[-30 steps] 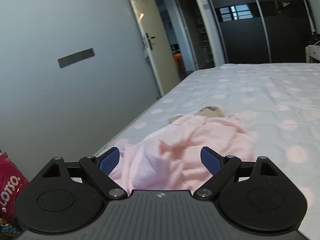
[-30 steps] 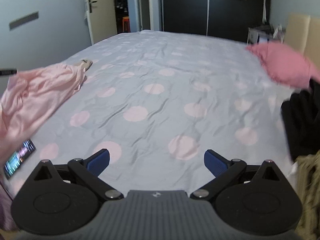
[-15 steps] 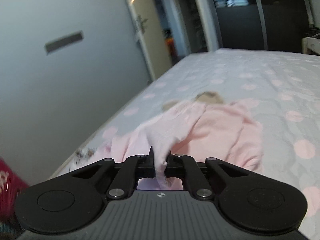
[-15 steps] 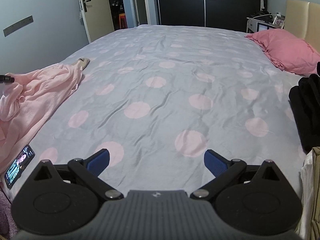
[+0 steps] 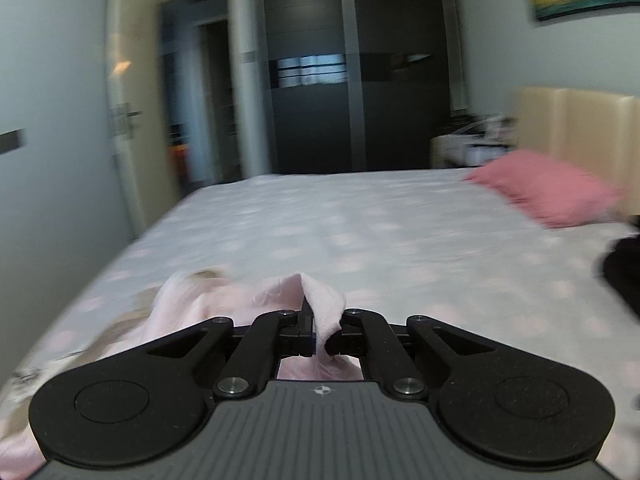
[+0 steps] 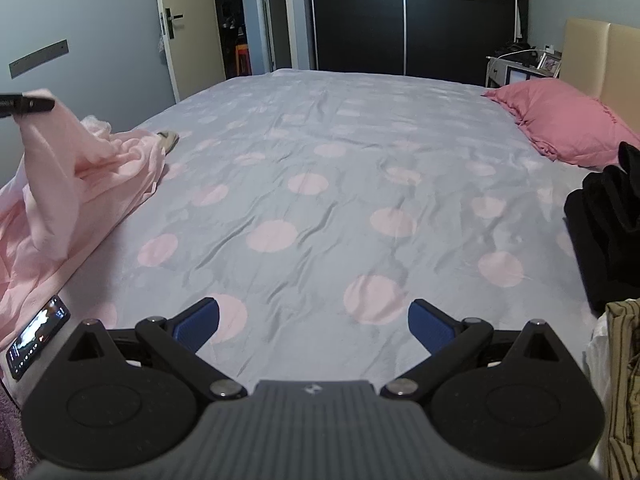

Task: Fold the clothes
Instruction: 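Reach the left tool to the pink garment and pinch its edge, then lift the pink garment with the left tool and pull it onto the bed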

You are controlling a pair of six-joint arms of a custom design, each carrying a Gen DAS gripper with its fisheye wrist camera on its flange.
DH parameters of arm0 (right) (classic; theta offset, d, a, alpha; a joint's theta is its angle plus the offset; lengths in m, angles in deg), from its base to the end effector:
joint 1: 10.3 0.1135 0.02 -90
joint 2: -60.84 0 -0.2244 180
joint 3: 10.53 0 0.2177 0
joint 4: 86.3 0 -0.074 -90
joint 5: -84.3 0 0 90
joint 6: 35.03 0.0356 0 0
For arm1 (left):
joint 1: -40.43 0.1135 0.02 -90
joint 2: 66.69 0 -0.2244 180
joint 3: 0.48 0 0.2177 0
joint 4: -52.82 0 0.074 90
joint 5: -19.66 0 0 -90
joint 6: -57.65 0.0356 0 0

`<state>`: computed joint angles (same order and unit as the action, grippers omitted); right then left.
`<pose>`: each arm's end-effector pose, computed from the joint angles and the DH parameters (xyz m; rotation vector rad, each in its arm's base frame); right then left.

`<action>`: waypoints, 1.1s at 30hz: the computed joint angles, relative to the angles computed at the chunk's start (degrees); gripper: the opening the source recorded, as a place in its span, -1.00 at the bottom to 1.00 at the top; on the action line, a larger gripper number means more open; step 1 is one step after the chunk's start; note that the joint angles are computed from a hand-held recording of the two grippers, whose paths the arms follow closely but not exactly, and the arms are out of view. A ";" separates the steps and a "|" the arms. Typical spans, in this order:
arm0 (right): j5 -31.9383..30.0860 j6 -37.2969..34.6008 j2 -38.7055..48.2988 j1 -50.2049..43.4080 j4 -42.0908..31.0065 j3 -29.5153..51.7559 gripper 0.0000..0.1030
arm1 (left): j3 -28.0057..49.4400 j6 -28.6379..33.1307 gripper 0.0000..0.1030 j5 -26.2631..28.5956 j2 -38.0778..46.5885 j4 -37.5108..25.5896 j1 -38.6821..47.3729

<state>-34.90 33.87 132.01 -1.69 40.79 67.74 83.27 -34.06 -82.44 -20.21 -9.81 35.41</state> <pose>0.2316 0.0526 0.2775 -0.8182 2.1437 0.4901 0.1372 -0.0046 0.3614 -0.0763 2.0041 0.1374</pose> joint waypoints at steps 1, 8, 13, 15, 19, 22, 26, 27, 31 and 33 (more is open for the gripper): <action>-0.23 0.14 -0.19 -0.26 -0.15 -0.01 0.97 | 0.56 -1.58 -0.98 -0.77 0.33 -0.35 -4.00; -1.15 0.16 -1.39 -2.70 0.42 -0.31 0.97 | 0.36 -11.87 -0.99 -0.20 1.63 2.67 -28.90; -1.37 1.34 0.17 -6.12 1.31 1.57 0.97 | -1.18 -17.14 -0.99 4.20 4.88 5.53 -42.14; -2.04 1.52 1.30 -7.65 0.70 2.67 0.97 | -3.08 -18.71 -0.99 8.56 5.76 6.33 -43.71; -3.37 0.87 3.20 -9.41 -1.86 4.17 0.97 | -7.02 -20.62 -0.98 11.23 8.59 5.09 -47.73; -3.95 -0.79 3.65 -9.52 -4.26 4.33 0.97 | -10.65 -19.77 -0.94 14.62 9.32 3.49 -45.65; -4.19 -2.61 3.63 -8.40 -6.70 3.67 0.95 | -15.24 -20.46 -0.45 13.53 8.07 2.58 -45.12; -4.25 -2.91 3.73 -7.96 -7.29 3.42 0.95 | -16.73 -21.25 -0.26 13.08 6.62 2.46 -44.91; -4.47 -5.21 5.67 -6.25 -11.60 3.29 0.69 | -18.62 -21.89 -0.05 13.26 4.19 1.66 -41.75; -4.25 -5.87 6.28 -5.64 -13.28 2.73 0.64 | -18.92 -21.70 -0.01 13.66 3.32 0.92 -40.36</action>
<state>-39.15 28.00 138.29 -7.34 27.51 70.47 64.35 -55.76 -68.78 -16.89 -8.89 -4.95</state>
